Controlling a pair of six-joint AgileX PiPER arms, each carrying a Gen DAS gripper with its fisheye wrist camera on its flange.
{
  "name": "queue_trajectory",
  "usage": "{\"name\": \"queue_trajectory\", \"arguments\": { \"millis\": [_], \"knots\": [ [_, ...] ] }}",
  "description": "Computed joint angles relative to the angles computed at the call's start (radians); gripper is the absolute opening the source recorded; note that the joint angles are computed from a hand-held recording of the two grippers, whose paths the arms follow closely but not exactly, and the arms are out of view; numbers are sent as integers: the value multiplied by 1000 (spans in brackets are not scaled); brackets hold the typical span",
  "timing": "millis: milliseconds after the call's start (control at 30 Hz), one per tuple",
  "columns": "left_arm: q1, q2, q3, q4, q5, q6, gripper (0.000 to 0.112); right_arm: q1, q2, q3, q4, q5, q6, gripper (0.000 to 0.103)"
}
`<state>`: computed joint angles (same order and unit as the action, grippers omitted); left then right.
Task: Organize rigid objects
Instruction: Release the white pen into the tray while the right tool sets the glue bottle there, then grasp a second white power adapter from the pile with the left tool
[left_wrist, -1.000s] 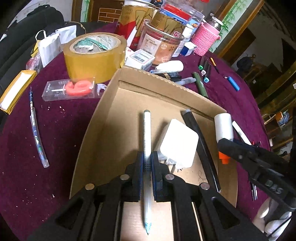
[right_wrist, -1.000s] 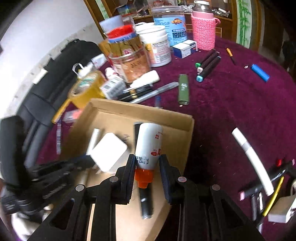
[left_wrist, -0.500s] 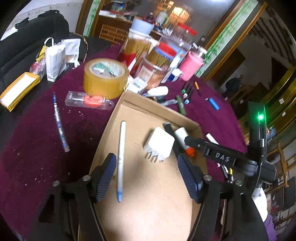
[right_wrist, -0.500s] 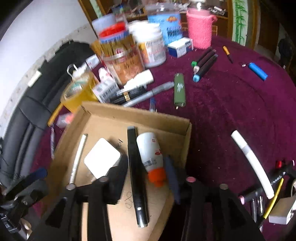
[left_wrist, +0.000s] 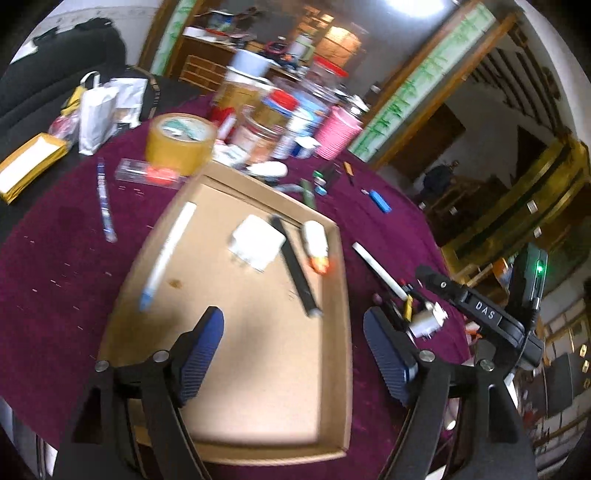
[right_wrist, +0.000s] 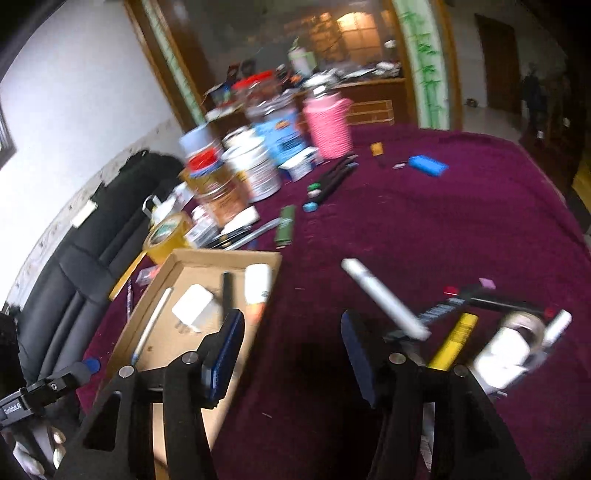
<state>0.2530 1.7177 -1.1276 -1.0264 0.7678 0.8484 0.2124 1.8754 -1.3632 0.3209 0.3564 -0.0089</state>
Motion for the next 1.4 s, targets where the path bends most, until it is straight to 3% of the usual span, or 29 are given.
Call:
{"name": "queue_trajectory", "arguments": {
  "millis": [167, 367, 467, 633, 933, 1067, 1233, 1367, 1400],
  "knots": [
    [-118, -45, 65, 3, -37, -6, 80, -137, -105, 192, 163, -91, -172, 69],
    [-249, -70, 183, -128, -107, 51, 80, -312, -128, 290, 654, -82, -643, 69],
    [-312, -56, 191, -118, -134, 27, 80, -374, -117, 301, 828, -65, -815, 69],
    [-412, -53, 179, -33, -201, -66, 80, -431, -29, 241, 1029, 43, -1017, 69],
    [-494, 0, 145, 97, -255, -213, 80, -452, 177, 57, 992, 232, -988, 69],
    [-511, 36, 112, 123, -262, -247, 80, -478, 184, 67, 1054, 338, -1062, 69],
    [-521, 69, 88, 104, -264, -237, 80, -466, 165, 92, 1090, 430, -1164, 79],
    [-511, 73, 80, 89, -272, -223, 80, -482, 220, 41, 1072, 688, -1184, 79],
    [-507, 77, 74, 96, -273, -230, 80, -480, 219, 41, 1068, 720, -1196, 80]
  ]
}}
